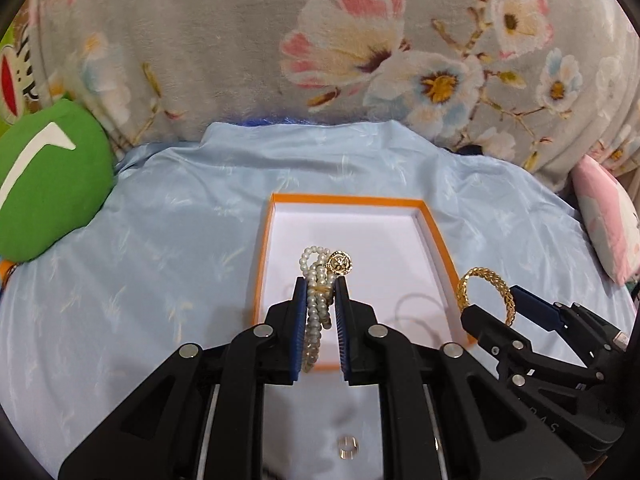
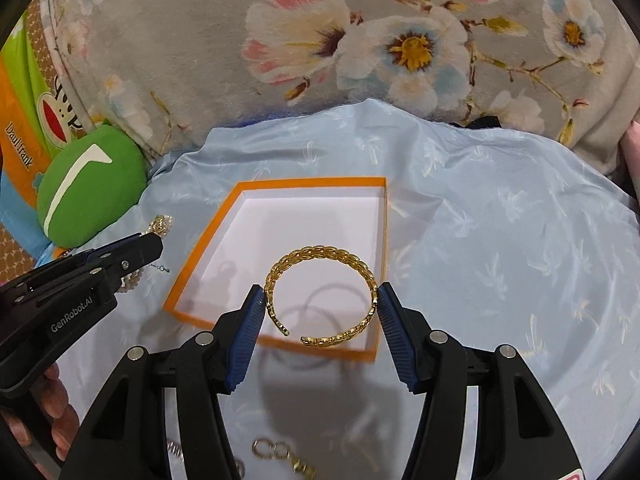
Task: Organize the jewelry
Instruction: 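Lift and carry the pearl bracelet and gold bangle over the orange box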
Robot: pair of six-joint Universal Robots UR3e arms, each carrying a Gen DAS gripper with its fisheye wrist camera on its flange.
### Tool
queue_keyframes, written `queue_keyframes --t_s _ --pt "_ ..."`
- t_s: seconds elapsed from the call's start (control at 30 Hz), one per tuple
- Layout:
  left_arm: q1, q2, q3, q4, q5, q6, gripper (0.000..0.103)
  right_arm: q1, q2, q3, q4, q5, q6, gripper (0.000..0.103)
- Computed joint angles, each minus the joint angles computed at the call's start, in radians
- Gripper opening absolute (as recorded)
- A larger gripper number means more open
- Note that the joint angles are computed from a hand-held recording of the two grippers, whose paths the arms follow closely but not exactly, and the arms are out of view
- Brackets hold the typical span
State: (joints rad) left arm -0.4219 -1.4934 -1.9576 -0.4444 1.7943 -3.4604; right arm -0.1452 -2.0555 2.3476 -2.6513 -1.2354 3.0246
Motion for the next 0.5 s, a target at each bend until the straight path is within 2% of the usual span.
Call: queue_keyframes --t_s 0.03,0.17,0.3,0.5 --pt "0.025 -0.043 0.031 0.009 -0.033 0.017 0.013 0.012 0.094 -0.04 -0.048 -0.006 0.01 0.057" --pt "0.062 -0.218 0.154 0.046 -0.042 0.043 0.013 0.057 0.343 -0.177 -0.146 -0.037 0.044 0.057" --pt "0.1 -0.351 0.255 0.051 -0.076 0.062 0.013 0.1 0.511 -0.299 -0.184 -0.082 0.048 0.057" --pt "0.122 -0.463 0.349 0.041 -0.089 0.082 0.013 0.142 0.658 -0.418 -0.191 -0.139 0.042 0.057"
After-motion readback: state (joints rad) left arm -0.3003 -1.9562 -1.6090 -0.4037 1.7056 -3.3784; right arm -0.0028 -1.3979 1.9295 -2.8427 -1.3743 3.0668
